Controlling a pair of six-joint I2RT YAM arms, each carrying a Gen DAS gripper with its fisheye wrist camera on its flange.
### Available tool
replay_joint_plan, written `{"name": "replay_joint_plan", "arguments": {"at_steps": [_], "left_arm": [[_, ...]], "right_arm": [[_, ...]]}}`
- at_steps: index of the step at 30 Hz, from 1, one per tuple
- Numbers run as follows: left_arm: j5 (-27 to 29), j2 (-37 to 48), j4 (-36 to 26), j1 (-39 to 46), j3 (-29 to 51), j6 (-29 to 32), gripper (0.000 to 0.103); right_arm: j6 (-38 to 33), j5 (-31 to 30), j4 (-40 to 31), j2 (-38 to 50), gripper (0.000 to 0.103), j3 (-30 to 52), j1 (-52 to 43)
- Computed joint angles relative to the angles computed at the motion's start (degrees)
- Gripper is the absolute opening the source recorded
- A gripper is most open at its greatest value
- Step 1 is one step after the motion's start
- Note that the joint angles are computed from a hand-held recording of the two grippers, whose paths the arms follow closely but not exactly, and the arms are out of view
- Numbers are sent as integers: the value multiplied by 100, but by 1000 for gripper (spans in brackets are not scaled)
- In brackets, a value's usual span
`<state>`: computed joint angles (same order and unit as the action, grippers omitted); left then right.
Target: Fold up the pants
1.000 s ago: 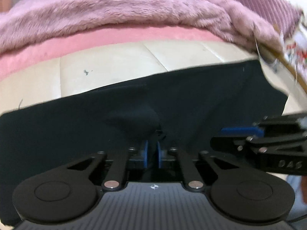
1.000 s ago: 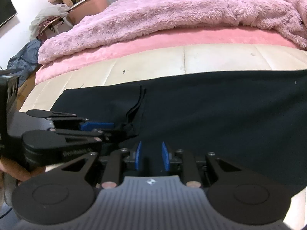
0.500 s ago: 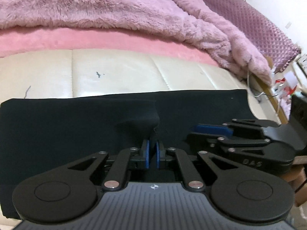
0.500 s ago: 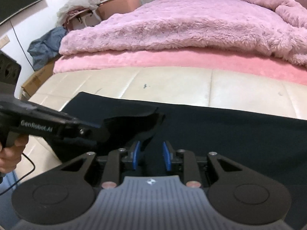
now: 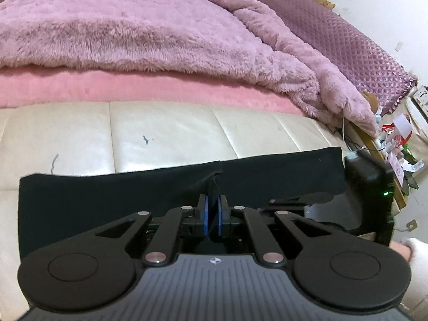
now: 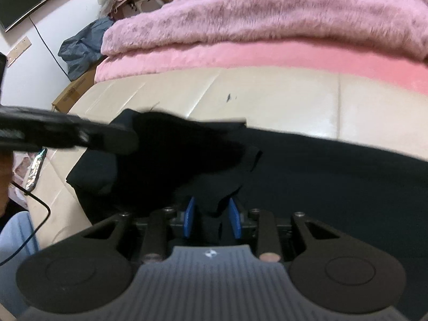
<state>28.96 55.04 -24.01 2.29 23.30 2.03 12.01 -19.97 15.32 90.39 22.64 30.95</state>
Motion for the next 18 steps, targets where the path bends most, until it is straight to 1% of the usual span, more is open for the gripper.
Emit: {"name": "replay_joint_plan", "arguments": {"at_steps": [2,4,5,8,9,11,14,16,18], "left_arm": [[74,59,-117,65,143,105,6],[126,137,-273,89,331,239,6],[162,195,-378,97,445,326,6],[310,337,-601,75,708,522,6],[372,410,-644,49,769,580,6],[366,606,-650,-142,860,633,6],[225,966,-543,-560,882,560,6],[55,1137,-435,-840,830,456,6],[-55,1317,-271,-1032,718,338,6]], "right_arm": [[110,-193,188,156,1,9,-56],[241,-399,103,54,0,29,-123],[259,-499,-4,-138,0,3,-179],[317,-1016,-604,-720,0,49,-484],[337,-1126,-828,-810,0,108,-583],[378,-1317,-1189,-719,0,251,-751],[330,-825,-1564,-369,0,448,-538],[480,-793,-1464,-151,0,436,-454],[627,-710,-1331,-110,0,346,-377]]}}
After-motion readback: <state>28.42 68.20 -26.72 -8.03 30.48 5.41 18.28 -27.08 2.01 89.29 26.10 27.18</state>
